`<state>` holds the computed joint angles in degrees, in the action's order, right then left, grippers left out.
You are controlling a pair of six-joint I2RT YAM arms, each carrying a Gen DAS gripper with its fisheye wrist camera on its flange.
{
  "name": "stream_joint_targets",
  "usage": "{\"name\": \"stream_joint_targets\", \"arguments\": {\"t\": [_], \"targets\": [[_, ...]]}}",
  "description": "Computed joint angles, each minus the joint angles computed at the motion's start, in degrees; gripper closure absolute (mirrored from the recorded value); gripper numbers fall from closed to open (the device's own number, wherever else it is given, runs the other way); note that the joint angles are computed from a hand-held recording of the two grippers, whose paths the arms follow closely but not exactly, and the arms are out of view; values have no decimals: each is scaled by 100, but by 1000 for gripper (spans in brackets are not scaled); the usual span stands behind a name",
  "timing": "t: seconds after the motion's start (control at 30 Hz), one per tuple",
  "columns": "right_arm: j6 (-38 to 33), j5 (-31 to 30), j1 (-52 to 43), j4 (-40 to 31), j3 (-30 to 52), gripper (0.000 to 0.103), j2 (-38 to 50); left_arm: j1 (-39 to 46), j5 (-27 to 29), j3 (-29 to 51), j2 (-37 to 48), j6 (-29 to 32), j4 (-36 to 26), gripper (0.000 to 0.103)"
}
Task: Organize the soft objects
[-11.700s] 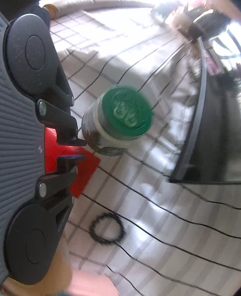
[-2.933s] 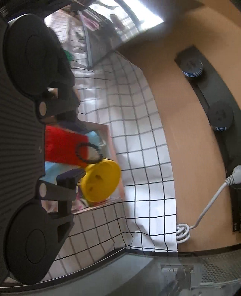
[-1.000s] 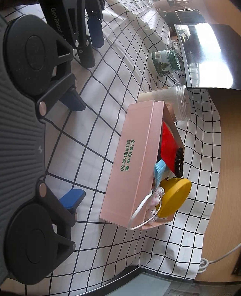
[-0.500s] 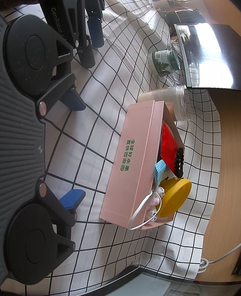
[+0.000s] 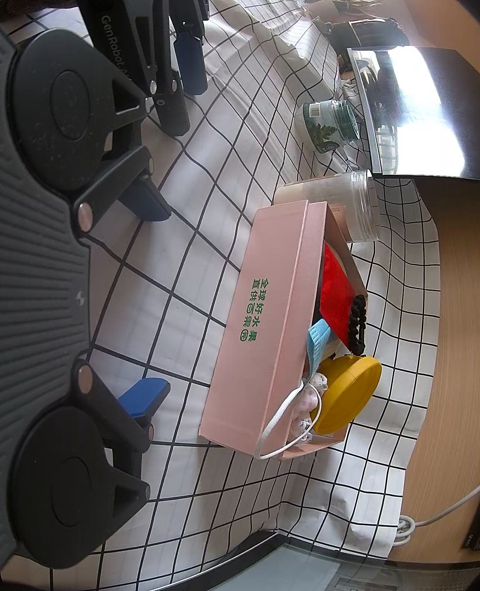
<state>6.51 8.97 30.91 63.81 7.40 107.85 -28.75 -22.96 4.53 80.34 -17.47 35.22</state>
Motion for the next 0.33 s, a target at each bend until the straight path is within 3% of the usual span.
{"name": "stream_joint_targets", "arguments": {"t": [0.33], "targets": [[4,4,5,7,-1,11,6,-9,-37,18,-3,-4,-39,54]]}}
